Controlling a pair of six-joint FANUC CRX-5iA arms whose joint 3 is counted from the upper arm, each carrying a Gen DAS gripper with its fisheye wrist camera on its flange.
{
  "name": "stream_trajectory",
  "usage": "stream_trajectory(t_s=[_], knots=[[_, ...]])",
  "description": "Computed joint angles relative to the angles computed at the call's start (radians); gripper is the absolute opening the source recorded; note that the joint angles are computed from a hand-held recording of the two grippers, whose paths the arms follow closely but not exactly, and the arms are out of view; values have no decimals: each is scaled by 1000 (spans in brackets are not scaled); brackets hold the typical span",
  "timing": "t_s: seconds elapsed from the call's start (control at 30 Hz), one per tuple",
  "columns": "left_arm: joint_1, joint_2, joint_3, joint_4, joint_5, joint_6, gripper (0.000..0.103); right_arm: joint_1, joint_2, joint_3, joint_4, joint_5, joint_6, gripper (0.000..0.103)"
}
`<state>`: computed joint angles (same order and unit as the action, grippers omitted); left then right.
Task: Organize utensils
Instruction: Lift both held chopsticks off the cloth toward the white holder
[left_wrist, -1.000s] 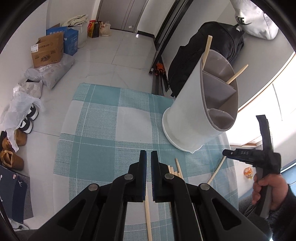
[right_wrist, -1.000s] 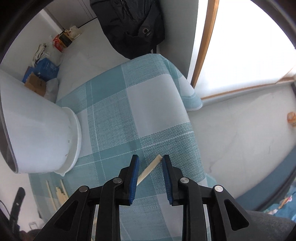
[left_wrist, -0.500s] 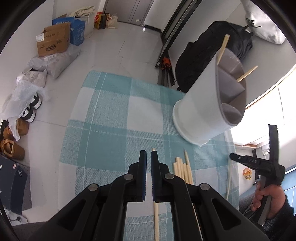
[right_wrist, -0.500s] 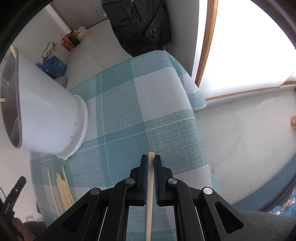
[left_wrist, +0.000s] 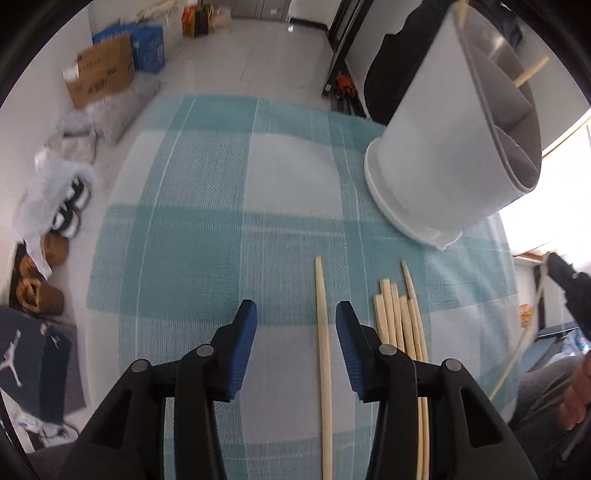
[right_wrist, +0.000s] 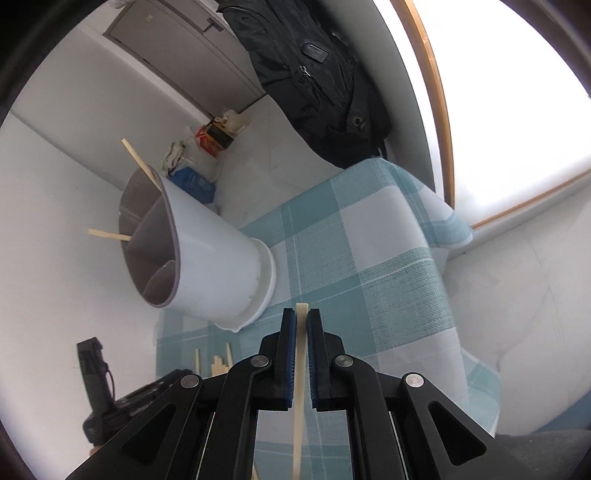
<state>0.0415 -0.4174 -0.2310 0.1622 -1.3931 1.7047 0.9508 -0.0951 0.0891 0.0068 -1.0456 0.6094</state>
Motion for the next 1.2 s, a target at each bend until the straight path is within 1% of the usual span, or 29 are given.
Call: stream_trajectory(t_s=[0.1, 0.23, 0.27, 0.3, 0.4, 0.53, 0.63, 0.7, 0.87, 0.97, 1.0, 1.17, 1.2], knots=[[-87, 38, 61, -120, -19, 34, 39, 0, -19, -15, 1, 47, 7, 5], [-194, 78, 124, -255, -53, 82, 39, 12, -48, -46, 45, 110, -6, 5], [-204, 81, 127, -261, -56, 84, 34, 15, -54, -54, 55, 127, -8, 5], [-201, 83, 128, -252, -56, 78, 25, 18, -59, -61, 60, 138, -10, 5], [-189, 87, 127, -225, -57, 70, 11, 31, -73, -73, 85, 156, -14, 5], [-167, 82, 109, -195, -28, 72, 1, 39, -81, -80, 106, 177, -9, 5], [-107, 53, 60, -113, 17, 60, 1, 41, -86, -82, 105, 193, 3, 5], [-93, 46, 45, -85, 29, 60, 1, 36, -92, -89, 96, 211, 8, 5], [-100, 31, 46, -71, 38, 88, 1, 38, -101, -101, 93, 239, 7, 5], [-80, 4, 28, -24, 62, 86, 1, 47, -106, -107, 109, 245, -3, 5], [-80, -3, 32, -22, 65, 94, 1, 47, -108, -109, 108, 249, -3, 5], [-135, -44, 63, -79, 102, 156, 1, 57, -115, -126, 129, 278, -8, 5], [-134, -57, 57, -73, 118, 158, 1, 61, -115, -127, 132, 282, -3, 5]])
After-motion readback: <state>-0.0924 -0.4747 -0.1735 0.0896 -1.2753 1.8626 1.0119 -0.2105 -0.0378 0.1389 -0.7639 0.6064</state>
